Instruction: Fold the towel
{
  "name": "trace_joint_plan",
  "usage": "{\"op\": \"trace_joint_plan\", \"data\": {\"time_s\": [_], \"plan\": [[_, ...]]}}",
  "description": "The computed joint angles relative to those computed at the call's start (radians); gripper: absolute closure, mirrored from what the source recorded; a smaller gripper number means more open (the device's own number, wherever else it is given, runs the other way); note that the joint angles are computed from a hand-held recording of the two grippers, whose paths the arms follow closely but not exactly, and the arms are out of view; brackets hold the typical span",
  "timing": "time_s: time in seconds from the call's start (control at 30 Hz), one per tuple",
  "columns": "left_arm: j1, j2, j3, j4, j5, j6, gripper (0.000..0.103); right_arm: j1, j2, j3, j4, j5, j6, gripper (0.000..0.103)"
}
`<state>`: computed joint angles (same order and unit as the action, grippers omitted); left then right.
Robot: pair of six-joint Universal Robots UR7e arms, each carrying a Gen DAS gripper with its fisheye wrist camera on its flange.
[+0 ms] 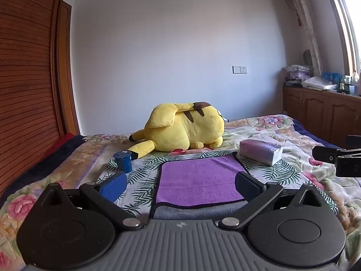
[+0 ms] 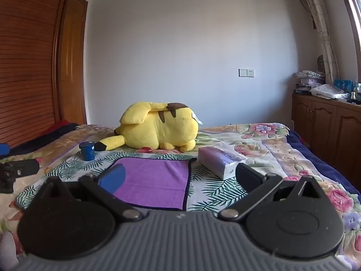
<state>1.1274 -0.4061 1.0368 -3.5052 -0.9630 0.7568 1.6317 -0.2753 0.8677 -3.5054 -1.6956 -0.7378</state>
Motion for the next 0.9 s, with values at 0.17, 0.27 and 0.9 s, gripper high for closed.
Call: {"op": "trace_joint_plan", "data": {"time_s": [0.17,0.27,0.9], "plan": [[0.001,-0.001,-0.001,0.004,0.001,-0.002,0.000,0.000,-0.002,0.003,-0.001,0.002,0.000,0.000],[0.000,0.000,-0.001,-0.001,0.002,0.002,0.000,0.001,0.000,0.001,-0.001,-0.002,-0.002,0.000],[0.003,-0.001,-0.003,0.000,-0.001,0.008,0.000,0.000,0.002,0.000,-0.005,0.002,-0.003,0.000]]}}
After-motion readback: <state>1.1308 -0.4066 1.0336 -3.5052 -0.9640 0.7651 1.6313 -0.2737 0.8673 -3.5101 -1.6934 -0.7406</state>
